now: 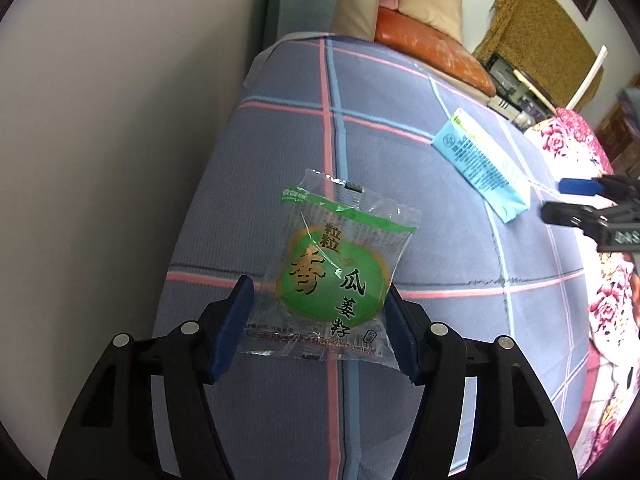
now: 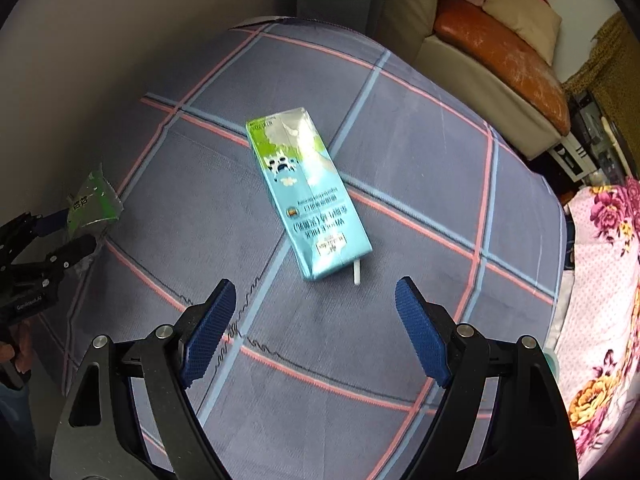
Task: Collect trash
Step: 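Grasp the green snack packet with the left gripper while the right gripper grasps the milk carton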
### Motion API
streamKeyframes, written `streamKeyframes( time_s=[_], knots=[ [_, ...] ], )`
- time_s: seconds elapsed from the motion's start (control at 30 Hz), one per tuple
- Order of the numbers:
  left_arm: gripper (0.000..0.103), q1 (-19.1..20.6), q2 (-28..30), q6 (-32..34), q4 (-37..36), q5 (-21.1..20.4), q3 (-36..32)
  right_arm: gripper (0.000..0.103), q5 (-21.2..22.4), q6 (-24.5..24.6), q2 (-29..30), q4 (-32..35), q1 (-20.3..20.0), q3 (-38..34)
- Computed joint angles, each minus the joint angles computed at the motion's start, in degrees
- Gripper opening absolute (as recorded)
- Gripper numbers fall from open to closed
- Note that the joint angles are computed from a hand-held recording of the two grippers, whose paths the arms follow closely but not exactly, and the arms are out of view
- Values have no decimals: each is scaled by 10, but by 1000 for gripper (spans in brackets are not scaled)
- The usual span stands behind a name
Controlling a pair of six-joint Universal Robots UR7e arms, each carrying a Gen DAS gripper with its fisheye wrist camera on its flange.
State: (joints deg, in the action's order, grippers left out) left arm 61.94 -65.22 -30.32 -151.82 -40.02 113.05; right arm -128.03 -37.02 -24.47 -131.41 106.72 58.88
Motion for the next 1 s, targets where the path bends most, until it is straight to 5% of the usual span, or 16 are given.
streamKeyframes(
  time_s=[0.37, 0.43, 0.5, 0.6, 1.0],
  knots=[
    [64, -7, -9, -36, 21, 9, 5, 78, 4, -28, 127, 89, -9, -201],
    [64, -6, -3, -35, 24, 8, -4, 70, 17, -22, 129, 97, -14, -207],
    [64, -8, 3, -36, 28, 11, -10, 54, 33, -9, 122, 114, -19, -201],
    [64, -8, 11, -36, 35, 13, -21, 50, 41, -17, 99, 82, -21, -159],
    [64, -48, 67, -11, 49, 8, -69, 49, 77, 29, -56, -25, -50, 36]
  ],
)
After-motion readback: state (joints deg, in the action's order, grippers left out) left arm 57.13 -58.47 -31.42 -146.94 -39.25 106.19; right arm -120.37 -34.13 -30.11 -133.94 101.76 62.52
